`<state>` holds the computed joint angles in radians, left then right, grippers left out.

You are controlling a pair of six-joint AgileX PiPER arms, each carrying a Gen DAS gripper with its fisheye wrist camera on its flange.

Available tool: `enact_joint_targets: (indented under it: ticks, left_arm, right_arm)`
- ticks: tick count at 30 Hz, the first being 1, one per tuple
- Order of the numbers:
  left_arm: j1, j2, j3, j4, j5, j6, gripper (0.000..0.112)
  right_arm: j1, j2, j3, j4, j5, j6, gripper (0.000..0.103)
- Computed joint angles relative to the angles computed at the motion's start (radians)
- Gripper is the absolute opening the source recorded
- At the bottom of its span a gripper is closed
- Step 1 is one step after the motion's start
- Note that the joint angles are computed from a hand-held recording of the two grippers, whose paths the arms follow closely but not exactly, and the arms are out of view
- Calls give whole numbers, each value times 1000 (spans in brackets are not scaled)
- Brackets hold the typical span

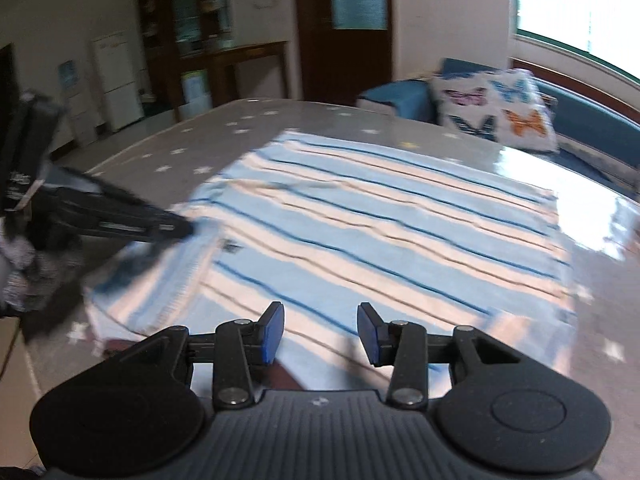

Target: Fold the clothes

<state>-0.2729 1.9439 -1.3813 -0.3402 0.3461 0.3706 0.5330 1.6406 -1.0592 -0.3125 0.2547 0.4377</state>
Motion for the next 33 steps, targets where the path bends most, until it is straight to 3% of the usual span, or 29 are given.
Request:
enact_joint_targets:
  ticks: [2,5,9,13,21,25,27,33]
  left_arm:
    - [-9,-30,45,31,-27,-16,30]
    - [-28,-82,119,67,-64,-15,32]
    - [-39,-144,202,33,-73,48,34]
    - [-44,-221,290,3,-75,121,44]
    - [-44,-375,447,-109,-66,401,54]
    - [-31,-393,479,-209,-62,566,54]
    - [-34,-385,476,-186,-63,565,54]
    - [-36,-347,467,-175,-81,628,54]
  right_arm:
    - [-25,-38,45,-111,16,114,41]
    - [-59,-89,112,-243,43,246,41]
    - [-89,-130,177,-250,72,240,41]
    - [-40,-169,241,-405,82,333,42]
    - [3,-277,294,-268,135,122,47]
    - [-9,-346,316,-77,160,-125,49]
    - [-11,-351,317,-17,176,-215,51]
    - [-27,-319,314,-30,157,-265,51]
